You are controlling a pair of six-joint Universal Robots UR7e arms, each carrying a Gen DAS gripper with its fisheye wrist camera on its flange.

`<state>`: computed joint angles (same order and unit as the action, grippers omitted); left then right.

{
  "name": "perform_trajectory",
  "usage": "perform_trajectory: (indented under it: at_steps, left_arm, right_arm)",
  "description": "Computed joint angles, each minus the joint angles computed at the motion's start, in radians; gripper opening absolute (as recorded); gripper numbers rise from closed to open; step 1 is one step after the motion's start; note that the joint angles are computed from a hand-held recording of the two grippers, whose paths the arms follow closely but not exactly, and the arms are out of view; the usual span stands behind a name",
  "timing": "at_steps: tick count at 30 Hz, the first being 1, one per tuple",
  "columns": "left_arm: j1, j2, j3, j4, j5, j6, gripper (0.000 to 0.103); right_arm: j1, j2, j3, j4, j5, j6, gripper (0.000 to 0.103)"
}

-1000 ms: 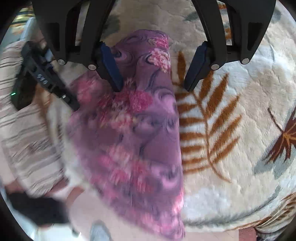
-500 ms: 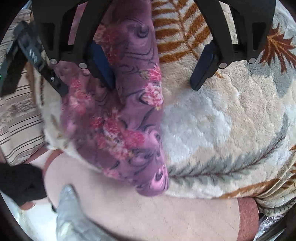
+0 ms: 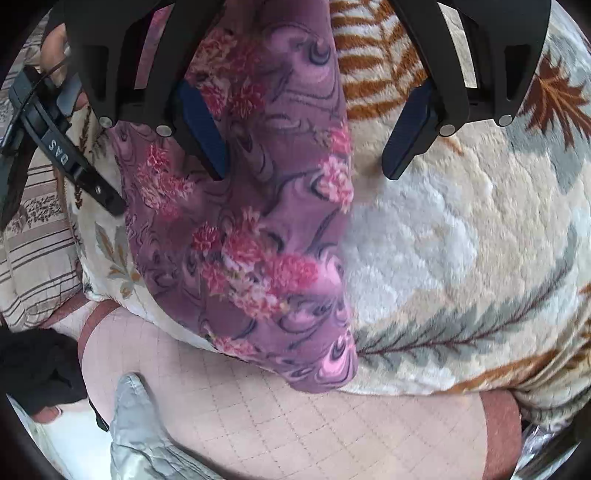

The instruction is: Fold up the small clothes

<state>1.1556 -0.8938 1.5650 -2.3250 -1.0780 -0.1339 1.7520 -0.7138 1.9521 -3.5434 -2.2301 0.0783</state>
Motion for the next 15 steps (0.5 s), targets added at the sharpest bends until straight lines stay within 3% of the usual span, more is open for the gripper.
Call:
perform_trajectory:
  at_steps: [6, 9, 13, 15]
  left_arm:
    - [-0.022, -0.056, 0.071, -0.019, 0.014, 0.004, 0.085]
    - [-0.031, -0.095, 0.104, -0.038, 0.023, 0.035, 0.085]
    - [0.011, -0.133, 0.100, -0.027, -0.043, 0.013, 0.085]
    - [0.031, -0.122, 0.078, 0.017, -0.089, -0.027, 0.085]
  right_arm:
    - [-0.049, -0.111, 0.153, -0.056, 0.105, 0.035, 0.047]
    - [-0.076, -0.136, 0.196, -0.098, 0.174, 0.087, 0.052]
    - [-0.111, -0.137, 0.213, -0.127, 0.262, 0.139, 0.054]
    - [-0.125, -0.125, 0.201, -0.106, 0.302, 0.138, 0.060]
